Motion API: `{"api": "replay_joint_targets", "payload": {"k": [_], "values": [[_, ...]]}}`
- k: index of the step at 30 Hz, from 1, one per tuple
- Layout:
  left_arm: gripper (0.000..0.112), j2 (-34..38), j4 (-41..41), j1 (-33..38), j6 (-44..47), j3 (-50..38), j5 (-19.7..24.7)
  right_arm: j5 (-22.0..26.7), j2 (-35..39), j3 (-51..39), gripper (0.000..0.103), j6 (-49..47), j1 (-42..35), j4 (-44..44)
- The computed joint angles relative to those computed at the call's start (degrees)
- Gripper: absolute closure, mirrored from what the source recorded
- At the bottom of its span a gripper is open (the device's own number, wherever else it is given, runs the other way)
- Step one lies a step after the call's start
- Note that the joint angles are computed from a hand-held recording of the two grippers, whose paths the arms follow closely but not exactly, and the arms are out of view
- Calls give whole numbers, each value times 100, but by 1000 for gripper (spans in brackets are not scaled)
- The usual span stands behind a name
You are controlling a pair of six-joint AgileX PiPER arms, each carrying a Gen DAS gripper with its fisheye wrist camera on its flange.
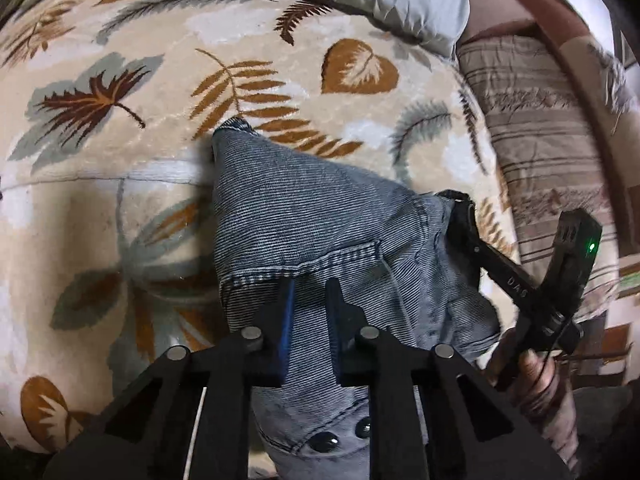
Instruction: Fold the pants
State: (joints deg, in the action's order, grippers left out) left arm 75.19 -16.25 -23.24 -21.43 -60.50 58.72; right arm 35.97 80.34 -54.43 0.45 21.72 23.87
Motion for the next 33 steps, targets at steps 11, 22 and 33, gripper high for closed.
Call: {"api": "replay_joint_targets", "payload": {"k": [11, 22, 33], "values": [[98, 195, 317, -283, -359, 94, -303, -272, 155, 525, 79, -1073, -503, 1238], [93, -462, 1541, -1341, -1699, -117, 304, 897, -1123, 837, 66, -1076, -943, 1484], [72, -1078, 1580, -1736, -2207, 213, 639, 910, -1629, 1411, 66, -646, -777, 1411]]}}
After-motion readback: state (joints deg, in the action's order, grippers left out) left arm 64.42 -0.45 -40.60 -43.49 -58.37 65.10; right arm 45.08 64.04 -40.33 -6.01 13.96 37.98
